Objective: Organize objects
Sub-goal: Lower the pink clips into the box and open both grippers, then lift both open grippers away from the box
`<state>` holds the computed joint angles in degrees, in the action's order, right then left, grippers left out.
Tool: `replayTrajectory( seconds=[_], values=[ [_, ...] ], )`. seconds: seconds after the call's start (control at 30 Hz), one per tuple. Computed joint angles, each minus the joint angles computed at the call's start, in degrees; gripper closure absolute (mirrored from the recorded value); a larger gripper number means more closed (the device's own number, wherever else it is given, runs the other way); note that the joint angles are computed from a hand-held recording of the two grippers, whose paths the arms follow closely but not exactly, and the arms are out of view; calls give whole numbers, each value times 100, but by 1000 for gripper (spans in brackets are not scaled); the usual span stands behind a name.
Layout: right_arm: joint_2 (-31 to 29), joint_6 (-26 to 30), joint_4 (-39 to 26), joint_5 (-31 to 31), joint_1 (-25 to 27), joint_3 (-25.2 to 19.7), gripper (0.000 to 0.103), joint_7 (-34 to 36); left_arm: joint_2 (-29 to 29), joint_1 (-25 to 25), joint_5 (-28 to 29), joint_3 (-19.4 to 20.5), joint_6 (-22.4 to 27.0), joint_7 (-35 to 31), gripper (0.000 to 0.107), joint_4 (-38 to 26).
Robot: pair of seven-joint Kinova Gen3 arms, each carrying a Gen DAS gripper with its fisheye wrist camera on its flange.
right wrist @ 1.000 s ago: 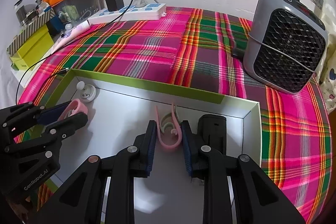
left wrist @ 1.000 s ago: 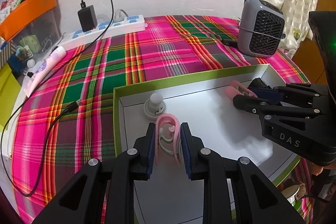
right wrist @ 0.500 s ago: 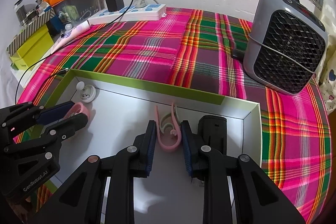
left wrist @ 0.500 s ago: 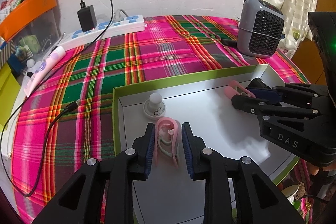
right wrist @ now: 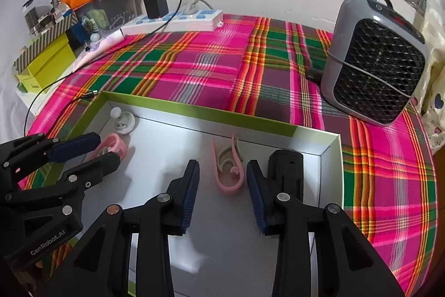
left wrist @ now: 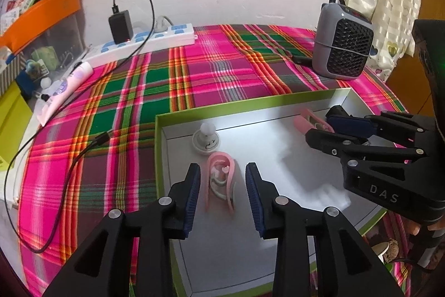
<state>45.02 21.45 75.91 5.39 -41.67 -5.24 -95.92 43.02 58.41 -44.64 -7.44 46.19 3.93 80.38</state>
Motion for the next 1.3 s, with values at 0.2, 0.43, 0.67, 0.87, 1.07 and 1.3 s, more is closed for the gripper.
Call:
replayTrajectory(
  seconds=[0.2,0.43,0.67,0.87,1.07,1.3],
  values=[
    [-197,-252,338,-46,6,-2,66,-67,-81,178,-139,-50,129,232,75,74],
    [-368,-482,664,-57,-75,100,66,-266,-191,261,-318,25,183,526,74,238],
    [-597,-774,1065,-40,-125,153,66,-409,-268,404,-535,106,333,825,74,342],
    [-841,-1142,1523,-70,-205,246,66,-545,-302,562,-720,195,613,1088,73,366],
    [-1054,-1529,1980,-166,-258,284,66,-629,-258,711,-823,325,985,1284,72,286],
    [-1251,-1866,2455,-265,-548,547,66,-673,-300,869,-986,430,1086,1692,71,421]
  ],
)
